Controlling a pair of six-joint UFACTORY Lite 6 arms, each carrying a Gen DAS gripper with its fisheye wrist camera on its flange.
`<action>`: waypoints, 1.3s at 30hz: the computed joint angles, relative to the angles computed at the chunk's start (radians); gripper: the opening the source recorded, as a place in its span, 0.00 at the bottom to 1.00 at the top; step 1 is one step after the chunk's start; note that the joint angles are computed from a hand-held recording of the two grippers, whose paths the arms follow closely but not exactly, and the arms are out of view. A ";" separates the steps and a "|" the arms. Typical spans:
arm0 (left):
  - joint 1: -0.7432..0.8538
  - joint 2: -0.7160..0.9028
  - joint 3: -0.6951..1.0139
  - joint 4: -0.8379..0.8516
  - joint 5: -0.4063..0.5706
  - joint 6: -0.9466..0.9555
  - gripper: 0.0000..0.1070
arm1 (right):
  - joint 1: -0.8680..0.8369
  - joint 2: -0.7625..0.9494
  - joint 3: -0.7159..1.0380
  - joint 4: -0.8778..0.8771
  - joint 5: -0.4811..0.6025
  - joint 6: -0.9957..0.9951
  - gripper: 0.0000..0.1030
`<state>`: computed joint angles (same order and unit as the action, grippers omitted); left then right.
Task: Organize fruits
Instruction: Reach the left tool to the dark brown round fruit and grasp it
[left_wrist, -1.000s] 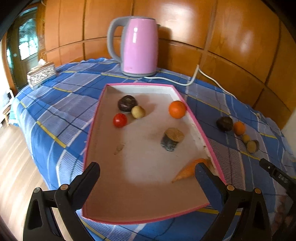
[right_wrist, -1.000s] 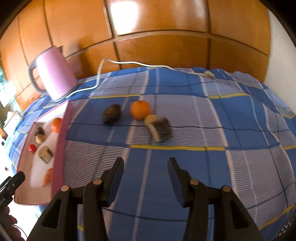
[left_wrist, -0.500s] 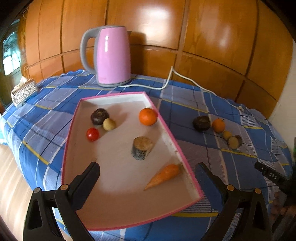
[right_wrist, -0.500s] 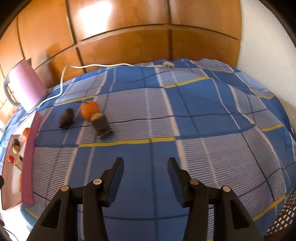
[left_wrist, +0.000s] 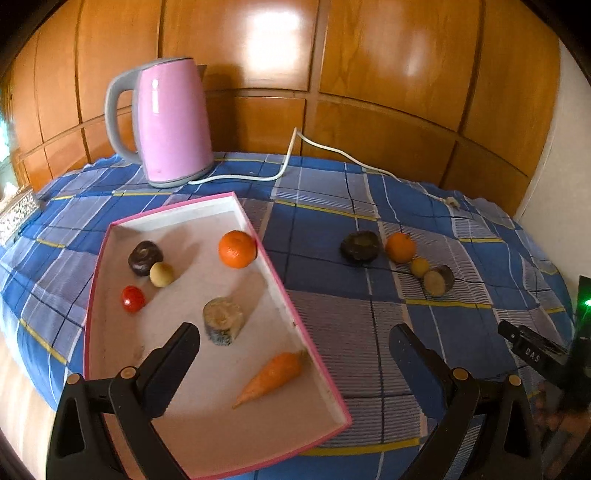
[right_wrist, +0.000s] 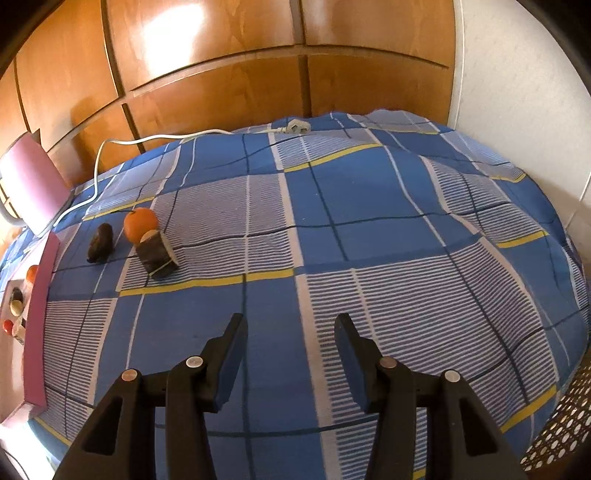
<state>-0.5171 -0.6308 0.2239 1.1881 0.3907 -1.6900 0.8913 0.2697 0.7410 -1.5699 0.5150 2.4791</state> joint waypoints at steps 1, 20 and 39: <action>-0.002 0.038 0.025 0.020 -0.009 -0.010 0.96 | 0.000 -0.005 -0.007 0.003 0.007 -0.004 0.48; 0.212 0.546 0.418 -0.166 -0.249 0.252 0.96 | -0.041 -0.050 -0.064 0.010 0.061 -0.010 0.48; 0.160 1.032 0.840 -0.070 -0.217 0.226 0.73 | -0.113 -0.067 -0.094 -0.059 0.039 0.065 0.55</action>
